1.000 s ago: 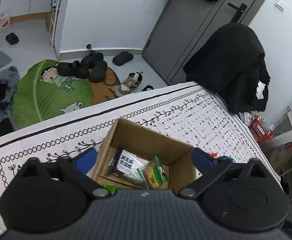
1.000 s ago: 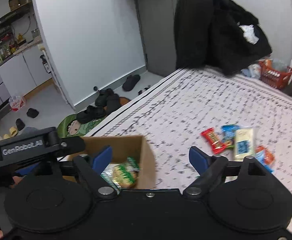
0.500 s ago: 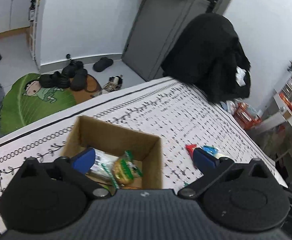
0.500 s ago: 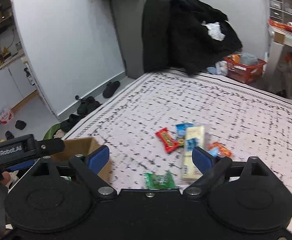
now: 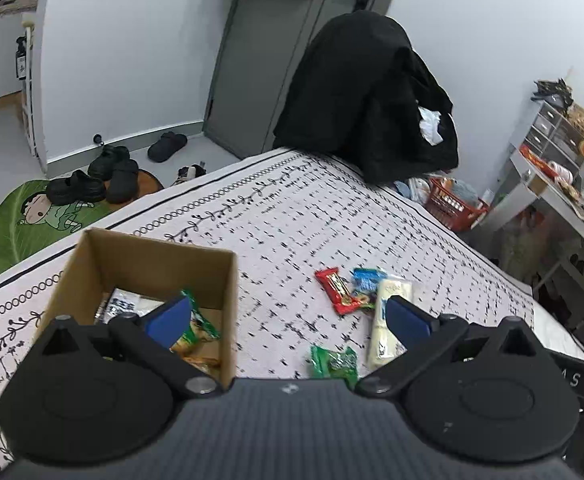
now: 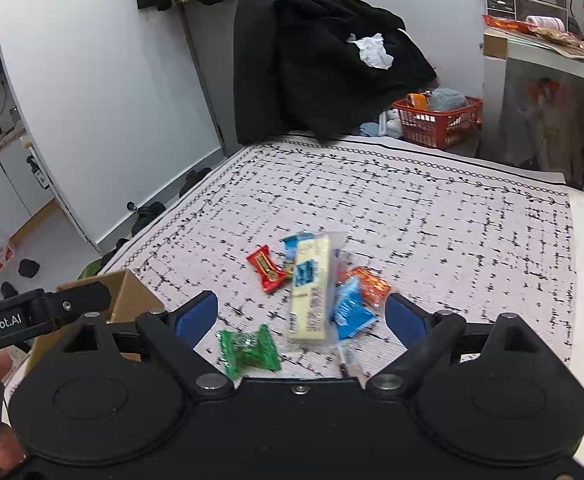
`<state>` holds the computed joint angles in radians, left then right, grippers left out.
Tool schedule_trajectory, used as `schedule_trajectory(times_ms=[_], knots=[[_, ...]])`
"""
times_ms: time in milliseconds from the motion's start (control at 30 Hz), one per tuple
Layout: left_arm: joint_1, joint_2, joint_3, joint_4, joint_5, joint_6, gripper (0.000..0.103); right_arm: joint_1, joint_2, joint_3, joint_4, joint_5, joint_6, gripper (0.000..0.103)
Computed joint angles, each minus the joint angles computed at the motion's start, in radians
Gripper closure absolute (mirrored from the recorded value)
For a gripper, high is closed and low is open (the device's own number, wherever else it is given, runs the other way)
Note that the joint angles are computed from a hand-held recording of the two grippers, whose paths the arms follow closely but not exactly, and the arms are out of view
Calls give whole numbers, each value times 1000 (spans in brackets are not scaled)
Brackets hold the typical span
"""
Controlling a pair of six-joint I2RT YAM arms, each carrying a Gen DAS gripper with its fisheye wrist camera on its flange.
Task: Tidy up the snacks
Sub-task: 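Move both tools back over the remaining snacks, then grasp the green candy with the left tool while the right tool grasps the clear stick packet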
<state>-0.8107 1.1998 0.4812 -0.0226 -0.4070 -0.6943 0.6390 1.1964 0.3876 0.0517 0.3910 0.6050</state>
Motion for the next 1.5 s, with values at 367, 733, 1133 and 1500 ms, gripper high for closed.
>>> schedule_trajectory(times_ms=[367,733,1133,1500], knots=[[-156,108,28,62,-129,-13,0,-109,-23,-123,70,-54,2,13],[-180,283,70,156,-79,13,7,-292,115,-191,265,-261,15,18],[-129,493,188,149,2,-12,37,-314,319,-144,358,-361,-39,36],[-62,679,319,98,90,-51,38,-289,507,-91,471,-347,-123,37]])
